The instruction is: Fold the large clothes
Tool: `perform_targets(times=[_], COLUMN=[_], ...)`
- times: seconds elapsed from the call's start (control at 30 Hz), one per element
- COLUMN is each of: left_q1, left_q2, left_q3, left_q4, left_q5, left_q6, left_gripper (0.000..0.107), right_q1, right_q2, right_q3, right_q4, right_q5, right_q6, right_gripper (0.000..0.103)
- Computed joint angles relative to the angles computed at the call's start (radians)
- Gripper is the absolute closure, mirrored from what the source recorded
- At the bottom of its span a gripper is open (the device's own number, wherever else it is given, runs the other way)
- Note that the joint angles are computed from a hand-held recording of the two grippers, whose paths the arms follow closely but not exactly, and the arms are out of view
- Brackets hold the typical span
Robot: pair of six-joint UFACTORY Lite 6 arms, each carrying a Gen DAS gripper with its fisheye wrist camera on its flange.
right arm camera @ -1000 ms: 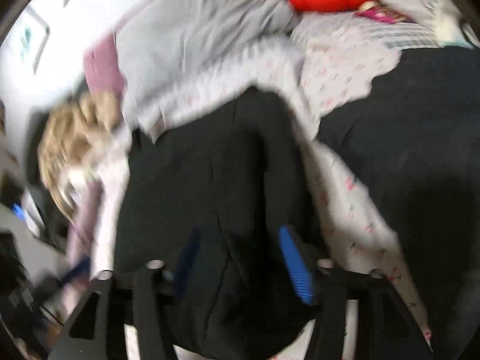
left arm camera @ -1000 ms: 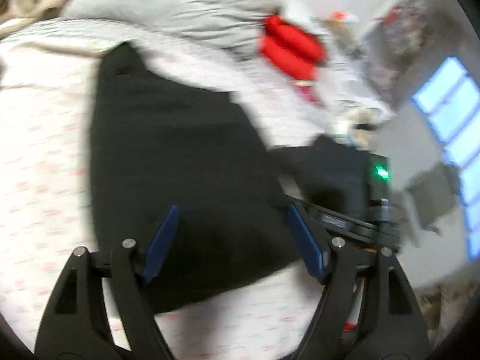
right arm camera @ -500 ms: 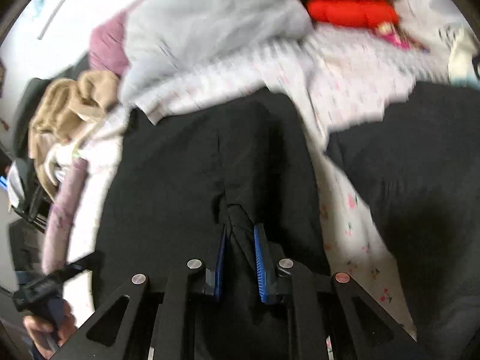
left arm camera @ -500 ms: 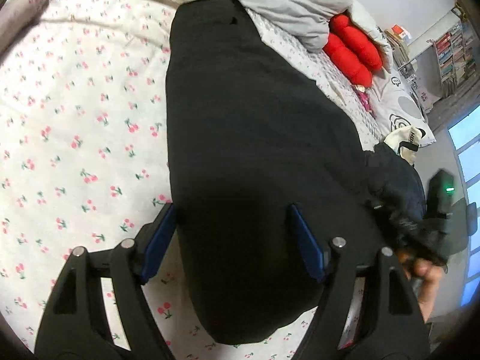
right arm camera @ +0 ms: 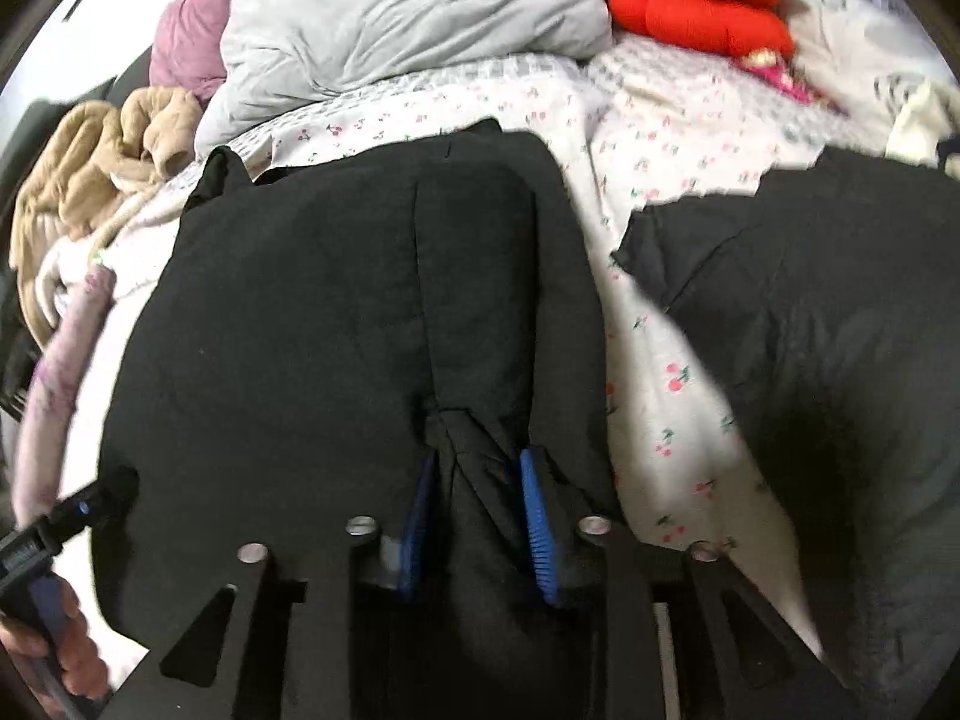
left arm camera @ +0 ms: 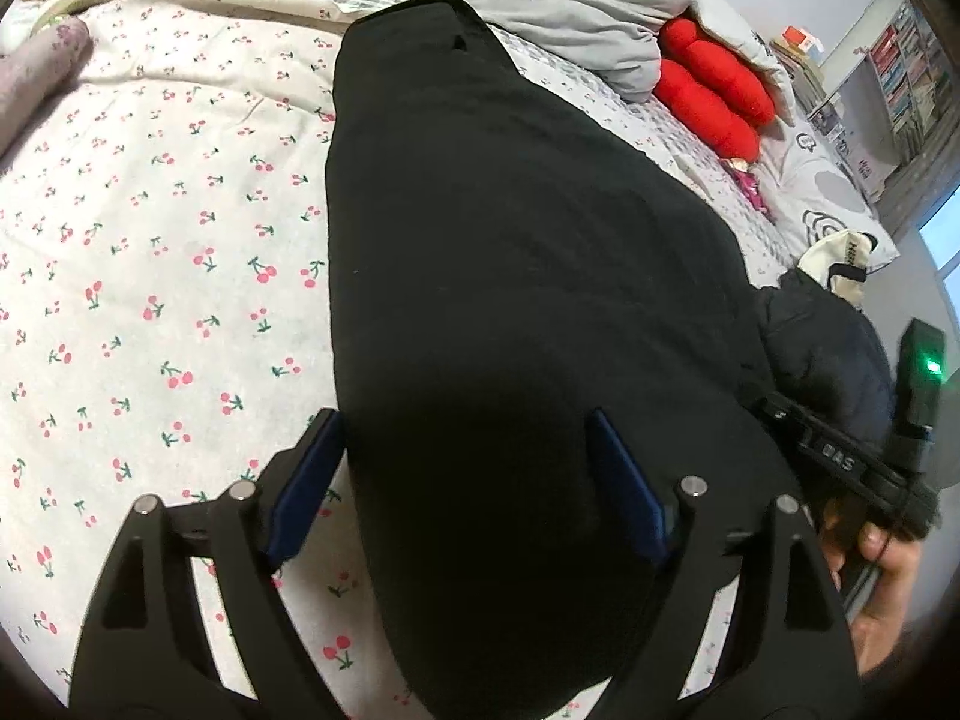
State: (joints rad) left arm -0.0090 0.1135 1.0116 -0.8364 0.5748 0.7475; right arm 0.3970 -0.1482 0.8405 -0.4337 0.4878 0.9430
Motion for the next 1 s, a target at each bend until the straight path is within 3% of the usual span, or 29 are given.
perform_targets(times=[0.1, 0.17, 0.27, 0.4, 0.5, 0.67, 0.93, 1.0], left_q1=[-0.013, -0.006, -0.006, -0.010, -0.012, -0.002, 0.135, 0.160], left_q2=[-0.005, -0.006, -0.010, -0.011, -0.012, -0.009, 0.032, 0.026], left_q3=[-0.009, -0.017, -0.026, -0.030, -0.035, -0.048, -0.018, -0.013], left_q4=[0.007, -0.008, -0.017, -0.014, -0.022, -0.069, -0.136, -0.129], left_q5=[-0.026, -0.030, -0.039, -0.047, -0.051, -0.043, 0.176, 0.207], left_q6=[-0.012, 0.009, 0.022, 0.023, 0.034, 0.075, 0.086, 0.068], left_gripper=[0.022, 0.022, 0.022, 0.022, 0.022, 0.021, 0.022, 0.022], right_q1=[0.064, 0.175, 0.301, 0.354, 0.307, 0.254, 0.231, 0.270], right_q2=[-0.016, -0.027, -0.054, -0.026, 0.098, 0.125, 0.030, -0.005], right_q3=[0.019, 0.050, 0.070, 0.085, 0.117, 0.086, 0.021, 0.008], right_q4=[-0.158, -0.328, -0.431, -0.378, -0.278, -0.308, -0.328, -0.401], right_q5=[0.092, 0.222, 0.312, 0.275, 0.255, 0.216, 0.159, 0.249], right_q6=[0.147, 0.307, 0.389, 0.339, 0.232, 0.267, 0.294, 0.415], right_gripper=[0.063, 0.063, 0.063, 0.063, 0.063, 0.065, 0.066, 0.054])
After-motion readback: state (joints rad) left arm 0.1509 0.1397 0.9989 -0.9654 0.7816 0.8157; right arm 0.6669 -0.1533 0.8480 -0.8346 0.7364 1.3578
